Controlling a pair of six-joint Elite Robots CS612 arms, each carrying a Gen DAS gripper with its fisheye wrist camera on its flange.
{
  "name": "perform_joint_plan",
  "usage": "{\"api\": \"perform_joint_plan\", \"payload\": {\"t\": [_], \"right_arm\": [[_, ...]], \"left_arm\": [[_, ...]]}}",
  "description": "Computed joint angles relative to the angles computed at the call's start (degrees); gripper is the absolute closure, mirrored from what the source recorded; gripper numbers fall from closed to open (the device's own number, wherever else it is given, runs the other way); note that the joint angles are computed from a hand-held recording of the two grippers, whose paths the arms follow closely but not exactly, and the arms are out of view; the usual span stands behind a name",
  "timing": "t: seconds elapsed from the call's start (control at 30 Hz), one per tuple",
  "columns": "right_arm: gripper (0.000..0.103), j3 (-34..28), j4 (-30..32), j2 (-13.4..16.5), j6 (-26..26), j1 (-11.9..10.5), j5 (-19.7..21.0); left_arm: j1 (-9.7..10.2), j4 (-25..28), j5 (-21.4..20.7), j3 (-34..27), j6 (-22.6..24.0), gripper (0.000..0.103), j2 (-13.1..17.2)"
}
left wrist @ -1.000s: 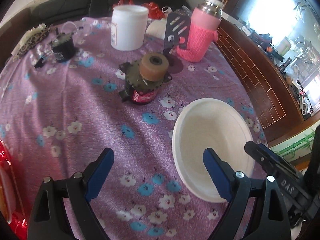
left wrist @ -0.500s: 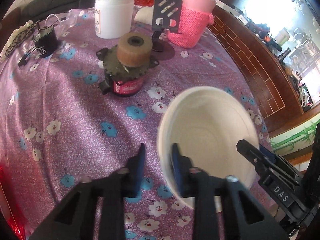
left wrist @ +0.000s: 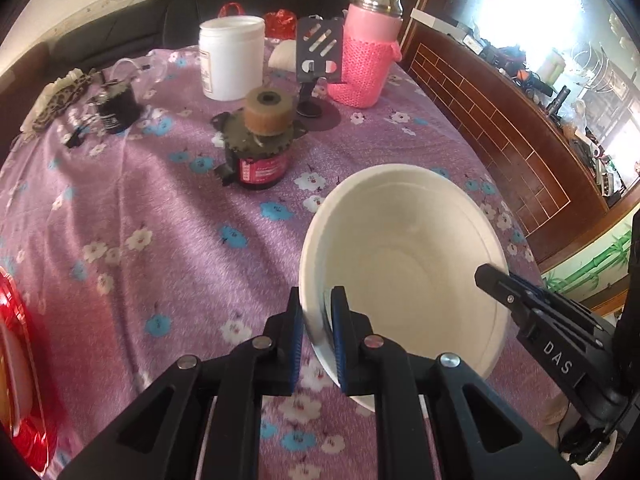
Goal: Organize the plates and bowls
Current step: 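Carry the white bowl with both grippers over the stacked red plates and bowls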
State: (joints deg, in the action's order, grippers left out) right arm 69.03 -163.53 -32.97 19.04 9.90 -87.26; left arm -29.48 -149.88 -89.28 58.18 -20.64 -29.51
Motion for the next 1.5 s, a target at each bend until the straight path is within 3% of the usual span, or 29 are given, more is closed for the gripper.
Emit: {"api": "perform_joint_plan", "payload": {"t": [0.2, 0.5, 1.5], "right_arm": [[0.090, 3.11, -4.16, -1.65, -0.99, 1.03, -1.41], [0.090, 6.79, -9.90, -3.55, -0.61, 2.07, -0.25], [0.090, 9.94, -15.19, -6.41, -3.01, 6.07, -2.44]], "left_arm": [[-1.20, -6.78, 4.96, 7.18, 0.71, 0.090, -3.76], [-1.95, -15.56, 9.28, 15.72, 0.82, 0.090, -8.43], [-1.19, -27.05, 11.80, 29.05, -1.45, 0.090, -15.82]]}}
